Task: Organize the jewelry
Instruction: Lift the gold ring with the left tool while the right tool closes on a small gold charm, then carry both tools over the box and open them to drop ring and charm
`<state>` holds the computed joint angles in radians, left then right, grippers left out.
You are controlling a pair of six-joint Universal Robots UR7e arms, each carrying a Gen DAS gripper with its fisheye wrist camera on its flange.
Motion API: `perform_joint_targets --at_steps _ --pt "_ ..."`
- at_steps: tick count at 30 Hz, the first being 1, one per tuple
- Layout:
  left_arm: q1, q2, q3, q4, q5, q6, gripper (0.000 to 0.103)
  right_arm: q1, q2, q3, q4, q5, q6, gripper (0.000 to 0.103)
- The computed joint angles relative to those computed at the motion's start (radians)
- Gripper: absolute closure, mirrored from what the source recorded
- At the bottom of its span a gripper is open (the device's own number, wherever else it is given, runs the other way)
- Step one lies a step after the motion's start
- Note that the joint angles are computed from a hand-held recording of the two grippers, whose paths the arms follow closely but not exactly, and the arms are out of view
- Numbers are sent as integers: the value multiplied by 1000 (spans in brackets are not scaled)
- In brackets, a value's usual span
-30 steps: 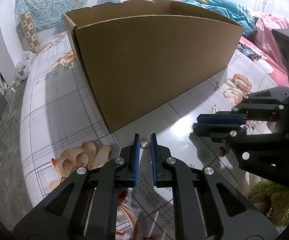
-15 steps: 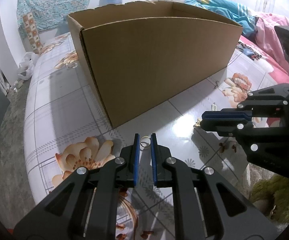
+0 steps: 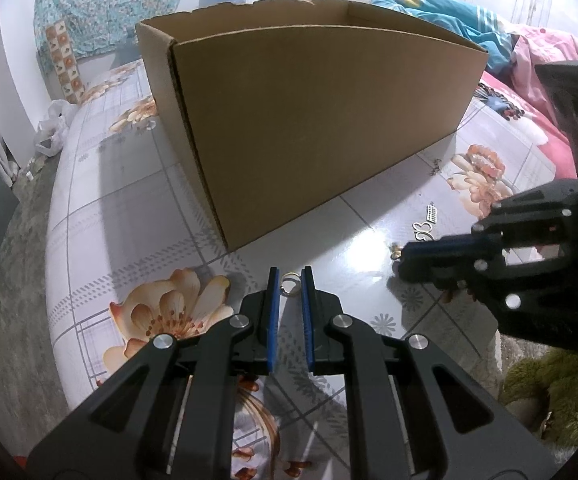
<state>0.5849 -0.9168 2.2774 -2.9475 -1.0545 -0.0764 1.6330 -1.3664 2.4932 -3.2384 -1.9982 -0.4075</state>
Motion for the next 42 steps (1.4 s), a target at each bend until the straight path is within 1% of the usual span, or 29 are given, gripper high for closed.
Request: perform_joint_targets --at_steps 2,4,8,10,12,14,17,19,22,23,24,32,37,39,42 --pt "1 0 0 -2 -1 2 94 3 1 0 12 9 1 97" --pt "2 0 -1 -1 -1 3 94 10 9 3 0 -1 -3 96" --pt "2 0 0 -1 1 1 94 31 39 5 -66 -47 -23 86" --pt "2 -1 0 0 1 2 94 37 44 8 -86 -59 -31 84" --pt "3 -1 0 -1 0 2 94 50 56 12 -122 -88 -46 81" --pt "4 1 -1 -4 0 2 94 58 69 17 -151 -109 -63 81" --pt "4 2 0 -5 -2 3 94 58 85 16 -166 -126 -72 81" --pt "3 3 1 -7 -4 5 94 54 91 17 -175 -124 -80 81" --pt "2 1 2 -4 -6 6 94 59 108 22 -215 -135 -120 82" --pt "2 1 2 -3 -6 7 94 57 106 23 -213 -129 -121 88" --pt "1 0 2 -1 -6 6 94 54 99 25 -206 -121 -122 90" --pt "-5 -3 1 11 1 -2 94 35 76 35 -197 -89 -119 90" --pt "-12 -10 5 14 7 -9 94 18 32 49 -177 -63 -121 90" --pt "-17 -19 10 10 6 -10 94 24 20 54 -180 -60 -125 90" --pt "-28 -45 21 0 -8 -9 94 32 -26 67 -162 -45 -128 90"
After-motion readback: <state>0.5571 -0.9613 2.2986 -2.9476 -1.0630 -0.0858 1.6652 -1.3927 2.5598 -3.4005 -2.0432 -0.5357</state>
